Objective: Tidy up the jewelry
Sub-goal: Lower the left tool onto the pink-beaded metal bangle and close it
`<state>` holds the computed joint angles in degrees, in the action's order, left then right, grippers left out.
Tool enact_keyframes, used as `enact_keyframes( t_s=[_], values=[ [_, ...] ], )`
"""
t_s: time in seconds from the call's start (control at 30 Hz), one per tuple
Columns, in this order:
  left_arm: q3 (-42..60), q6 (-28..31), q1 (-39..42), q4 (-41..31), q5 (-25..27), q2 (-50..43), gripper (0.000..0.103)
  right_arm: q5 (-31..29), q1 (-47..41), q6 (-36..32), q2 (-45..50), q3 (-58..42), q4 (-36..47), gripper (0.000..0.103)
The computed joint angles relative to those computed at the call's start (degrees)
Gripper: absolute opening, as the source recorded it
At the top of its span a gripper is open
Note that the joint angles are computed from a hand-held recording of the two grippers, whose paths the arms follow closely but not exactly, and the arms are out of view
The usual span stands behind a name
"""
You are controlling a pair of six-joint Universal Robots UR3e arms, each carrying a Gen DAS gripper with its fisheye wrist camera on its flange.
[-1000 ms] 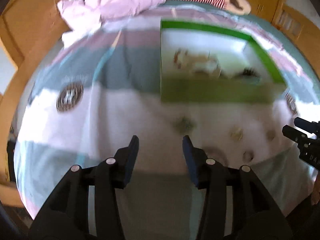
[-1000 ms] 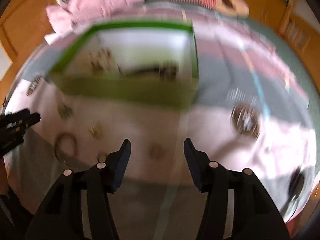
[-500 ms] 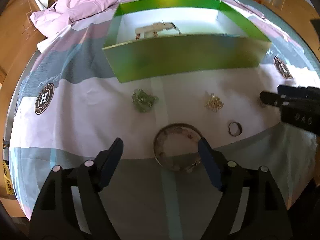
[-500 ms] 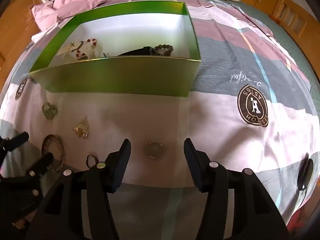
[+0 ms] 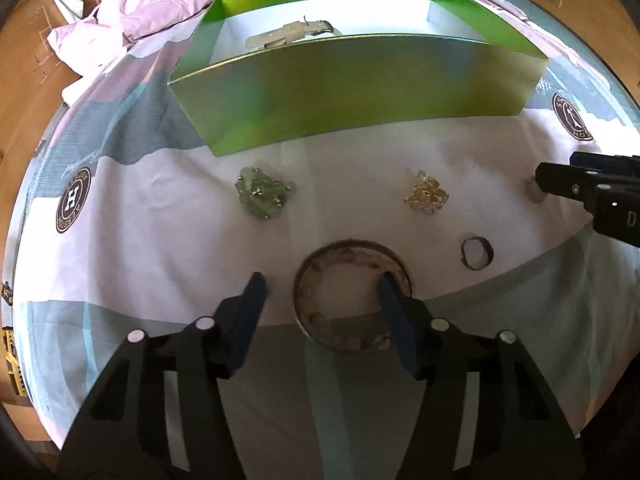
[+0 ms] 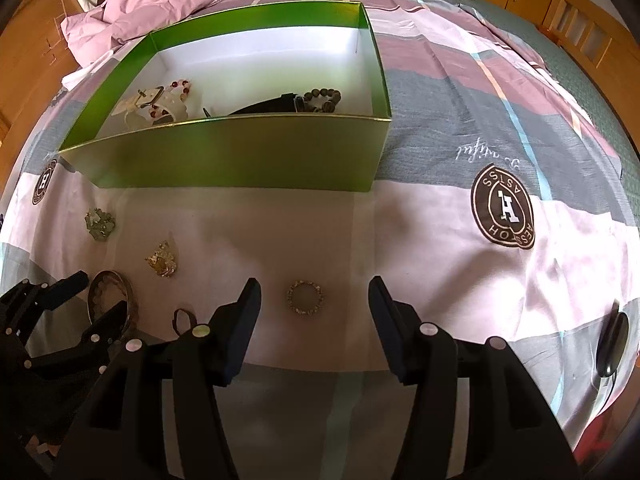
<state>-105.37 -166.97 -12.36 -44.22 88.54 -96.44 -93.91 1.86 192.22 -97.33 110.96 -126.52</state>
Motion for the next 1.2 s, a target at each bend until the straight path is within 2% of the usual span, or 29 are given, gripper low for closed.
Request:
enact_keyframes(
  t_s=[0.33, 0.53, 0.67, 0.87, 0.93, 1.03, 1.2],
  values=[
    [-0.1, -0.7, -0.3, -0.8, -0.1, 1.3, 0.020, -1.0, 0.7, 0.4, 0.8, -0.3, 0.0, 0.055],
    [0.8, -0.7, 2.2, -2.5, -1.9, 2.7, 0.018, -1.2, 0.7, 0.6, 0.8, -0.1, -0.1, 0.055],
    [2.9, -1.2, 7.1, -5.6, -4.3, 4.0, 0.018, -1.0, 0.3, 0.4, 0.3, 0.0, 0.1, 0.055],
    [7.0, -3.5, 15.2, -11.3, -7.3, 3.2, 0.031, -0.3, -0.4, -0.2, -0.9, 0.0, 0.5, 0.055],
    [7.3, -3.9, 16.3, -12.2, -8.2, 3.2, 0.044, -0.2, -0.4, -0.4, -1.2, 0.1, 0.7, 0.055],
    [6.4, -2.7, 14.9, -12.1, -9.1, 3.5, 0.056, -0.5, -0.1, -0.3, -0.7, -0.4, 1.2, 0.055],
    [1.9, 1.0, 9.4, -7.5, -9.7, 5.4, 0.077, -0.7, -0.1, 0.2, -0.2, -0.8, 1.4, 0.056]
  ],
)
